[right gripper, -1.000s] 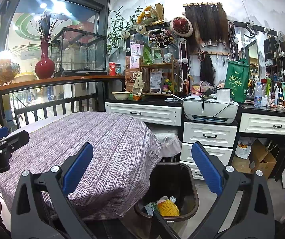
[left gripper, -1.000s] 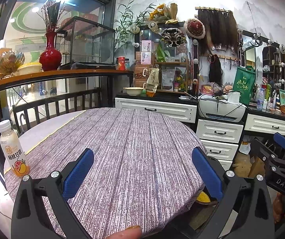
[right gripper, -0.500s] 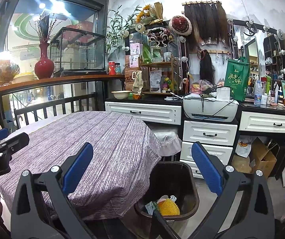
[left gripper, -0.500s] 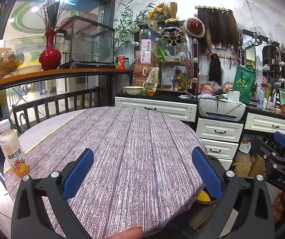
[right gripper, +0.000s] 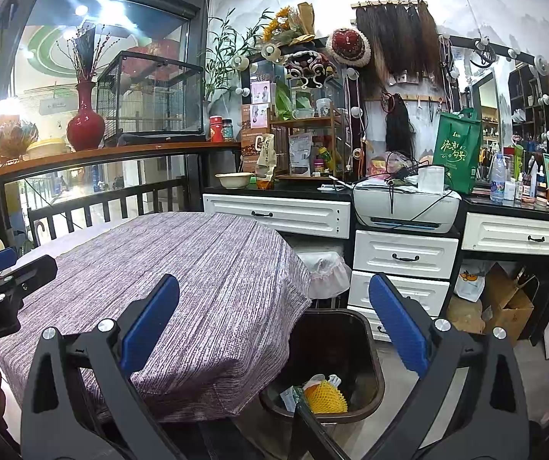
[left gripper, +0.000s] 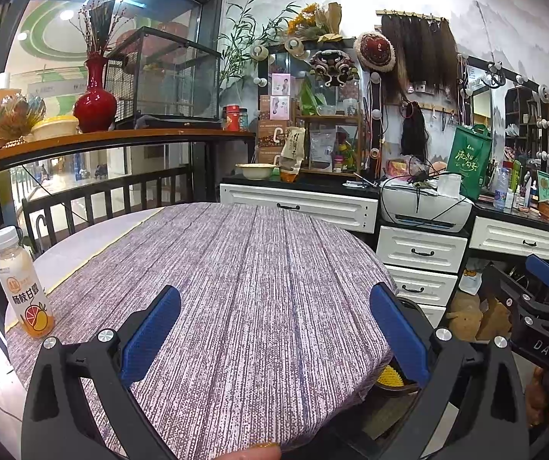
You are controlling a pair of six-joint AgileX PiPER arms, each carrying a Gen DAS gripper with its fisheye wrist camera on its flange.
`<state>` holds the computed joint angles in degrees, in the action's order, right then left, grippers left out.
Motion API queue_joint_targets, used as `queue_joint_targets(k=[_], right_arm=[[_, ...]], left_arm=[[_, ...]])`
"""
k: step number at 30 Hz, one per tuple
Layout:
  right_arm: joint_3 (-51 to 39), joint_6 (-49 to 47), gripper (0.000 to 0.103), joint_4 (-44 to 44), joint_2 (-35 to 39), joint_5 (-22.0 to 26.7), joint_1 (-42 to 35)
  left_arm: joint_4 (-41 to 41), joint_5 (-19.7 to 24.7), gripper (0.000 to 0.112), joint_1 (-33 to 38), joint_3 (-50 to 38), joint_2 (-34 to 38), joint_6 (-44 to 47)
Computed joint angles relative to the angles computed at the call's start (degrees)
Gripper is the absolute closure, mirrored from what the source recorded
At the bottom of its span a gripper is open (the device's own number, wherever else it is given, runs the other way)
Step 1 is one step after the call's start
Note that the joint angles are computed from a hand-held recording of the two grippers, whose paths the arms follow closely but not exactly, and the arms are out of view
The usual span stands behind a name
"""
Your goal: Collect trash
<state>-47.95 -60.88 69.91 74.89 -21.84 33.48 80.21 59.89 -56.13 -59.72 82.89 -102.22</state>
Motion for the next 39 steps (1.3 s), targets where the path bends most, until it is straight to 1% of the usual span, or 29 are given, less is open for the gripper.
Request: queue_joint_targets(k=[4, 11, 25, 39], right_arm=[[-0.02, 0.06, 0.006, 0.05, 0.07, 0.04, -0.03], [0.89, 2.97, 0.006, -2.53, 0.43, -0.27, -0.05], [0.55, 1.98, 0.006, -1.46, 0.65, 0.06, -0.09], [0.62, 2.36, 0.006, -1.63, 0.81, 0.57, -0.32]], left_arm=[[0.0, 0.17, 0.015, -0.2, -0.02, 0.15, -0.09], [0.21, 0.16, 0.015, -0.42, 0.29, 0.24, -0.57], [-0.13, 0.23, 0.015, -0.41, -0.09, 0.43, -0.25], [0.12, -0.05, 0.015, -0.91, 0.4, 1.03, -1.89]])
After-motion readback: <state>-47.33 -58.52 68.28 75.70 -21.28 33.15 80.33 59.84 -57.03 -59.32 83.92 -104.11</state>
